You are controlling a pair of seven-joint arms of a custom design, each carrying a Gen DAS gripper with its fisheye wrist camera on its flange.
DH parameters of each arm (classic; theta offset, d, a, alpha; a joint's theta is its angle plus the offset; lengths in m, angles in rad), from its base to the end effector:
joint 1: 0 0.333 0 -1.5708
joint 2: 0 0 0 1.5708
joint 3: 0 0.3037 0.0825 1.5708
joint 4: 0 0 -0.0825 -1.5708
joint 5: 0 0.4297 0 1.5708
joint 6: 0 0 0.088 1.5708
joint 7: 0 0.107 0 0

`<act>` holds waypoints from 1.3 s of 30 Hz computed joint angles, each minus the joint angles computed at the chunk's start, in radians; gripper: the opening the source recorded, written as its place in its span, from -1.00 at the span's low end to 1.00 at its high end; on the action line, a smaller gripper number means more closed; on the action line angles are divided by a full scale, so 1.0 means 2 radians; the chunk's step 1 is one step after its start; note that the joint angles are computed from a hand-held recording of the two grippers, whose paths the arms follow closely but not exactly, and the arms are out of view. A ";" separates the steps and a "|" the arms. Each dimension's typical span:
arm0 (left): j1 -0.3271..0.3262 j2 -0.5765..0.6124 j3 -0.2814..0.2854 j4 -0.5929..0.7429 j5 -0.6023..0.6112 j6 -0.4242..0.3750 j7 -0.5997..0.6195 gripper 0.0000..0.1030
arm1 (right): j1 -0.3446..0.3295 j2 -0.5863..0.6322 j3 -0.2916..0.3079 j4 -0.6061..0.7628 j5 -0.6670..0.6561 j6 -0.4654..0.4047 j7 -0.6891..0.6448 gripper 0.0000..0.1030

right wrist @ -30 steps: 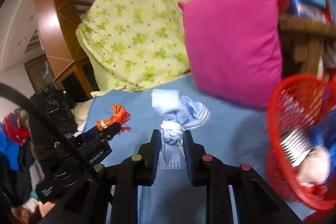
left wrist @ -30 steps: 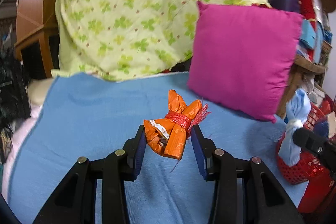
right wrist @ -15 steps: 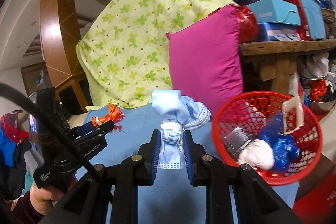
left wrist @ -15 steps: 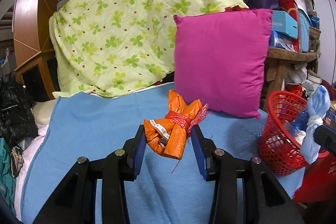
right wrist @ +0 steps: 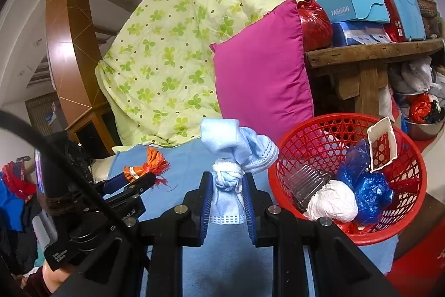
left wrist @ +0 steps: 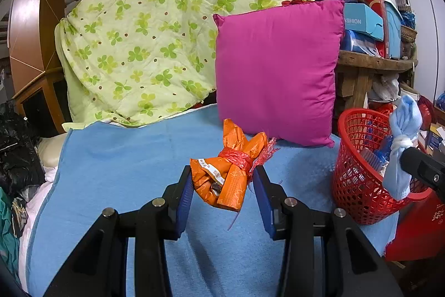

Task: Collect trash

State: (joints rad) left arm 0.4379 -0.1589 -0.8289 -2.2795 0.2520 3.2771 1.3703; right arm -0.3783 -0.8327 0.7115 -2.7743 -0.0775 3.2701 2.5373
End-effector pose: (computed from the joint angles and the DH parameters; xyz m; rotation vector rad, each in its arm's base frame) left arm 0.5244 -0.2601 0.4928 -1.1114 1.9312 -1.0582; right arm 0.3973 0.1589 0.4960 -1.1120 1.6614 -0.8294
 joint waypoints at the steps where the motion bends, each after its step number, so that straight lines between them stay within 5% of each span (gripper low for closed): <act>1: 0.000 0.000 0.000 0.000 0.000 -0.001 -0.001 -0.13 | 0.000 0.001 0.000 0.001 0.000 0.000 -0.001 -0.54; 30: -0.066 0.026 0.081 0.026 0.167 -0.026 -0.141 -0.13 | 0.022 0.015 -0.022 -0.008 0.036 0.017 -0.035 -0.54; 33: -0.114 0.031 0.127 0.026 0.160 -0.025 -0.127 -0.13 | 0.027 0.010 -0.028 -0.013 0.038 0.017 -0.036 -0.54; 39: -0.142 0.037 0.154 0.032 0.201 -0.026 -0.160 -0.13 | 0.032 -0.002 -0.034 -0.022 0.042 0.015 -0.034 -0.54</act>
